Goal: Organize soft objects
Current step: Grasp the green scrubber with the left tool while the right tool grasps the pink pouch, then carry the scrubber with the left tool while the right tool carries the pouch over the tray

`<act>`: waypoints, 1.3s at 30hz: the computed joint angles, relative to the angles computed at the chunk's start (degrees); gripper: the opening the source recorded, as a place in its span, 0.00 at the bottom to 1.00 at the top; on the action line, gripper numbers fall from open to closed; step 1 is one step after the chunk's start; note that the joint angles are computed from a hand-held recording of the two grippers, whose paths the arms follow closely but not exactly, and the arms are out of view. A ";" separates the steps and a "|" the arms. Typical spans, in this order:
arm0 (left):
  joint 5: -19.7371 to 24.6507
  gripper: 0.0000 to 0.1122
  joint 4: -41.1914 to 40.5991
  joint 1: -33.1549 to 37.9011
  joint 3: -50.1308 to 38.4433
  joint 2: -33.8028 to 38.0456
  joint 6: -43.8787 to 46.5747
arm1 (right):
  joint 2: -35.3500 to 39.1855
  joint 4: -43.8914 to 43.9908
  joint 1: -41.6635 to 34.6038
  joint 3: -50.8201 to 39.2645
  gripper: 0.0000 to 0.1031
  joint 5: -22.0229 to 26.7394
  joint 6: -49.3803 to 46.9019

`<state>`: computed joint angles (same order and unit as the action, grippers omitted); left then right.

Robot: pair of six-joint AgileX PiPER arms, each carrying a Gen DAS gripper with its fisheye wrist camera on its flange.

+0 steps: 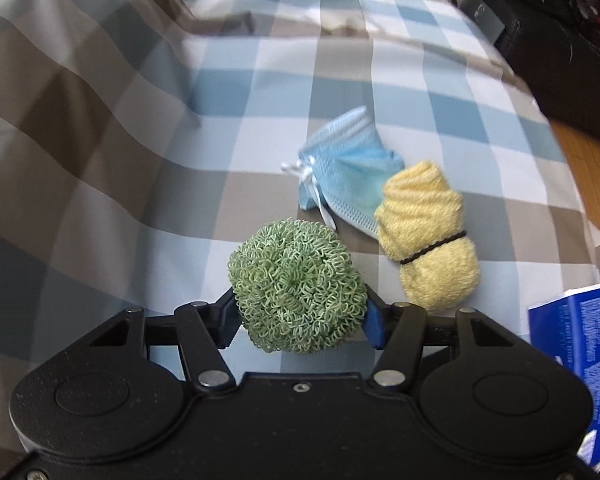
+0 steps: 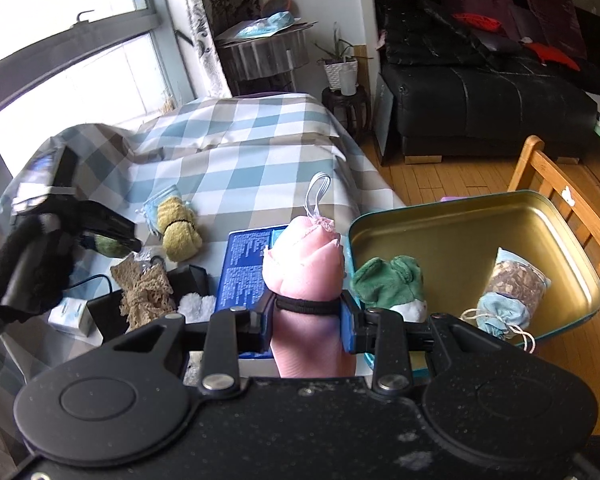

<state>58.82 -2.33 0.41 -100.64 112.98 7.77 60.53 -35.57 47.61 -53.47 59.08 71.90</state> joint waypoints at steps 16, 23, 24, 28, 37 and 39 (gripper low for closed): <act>2.73 0.50 -2.97 -12.53 4.48 -20.08 0.16 | -8.24 -2.10 -2.29 5.12 0.31 6.20 7.10; 0.96 0.51 -4.52 -23.49 6.11 -22.21 -2.07 | -12.76 -0.58 -9.10 7.25 0.31 6.18 7.34; 0.20 0.51 -4.21 -25.17 6.68 -22.29 -2.63 | -13.40 -0.08 -10.71 7.34 0.31 5.93 6.62; -1.97 0.51 -2.93 -30.74 8.03 -21.75 -5.21 | -14.57 2.67 -19.24 6.57 0.31 3.85 1.01; -4.38 0.51 0.13 -38.16 5.90 -18.10 -11.63 | -9.46 20.05 -51.50 0.35 0.31 -6.12 -27.50; -4.15 0.51 1.73 -39.33 4.26 -16.62 -13.47 | -6.56 23.22 -56.52 -2.39 0.31 -7.07 -31.46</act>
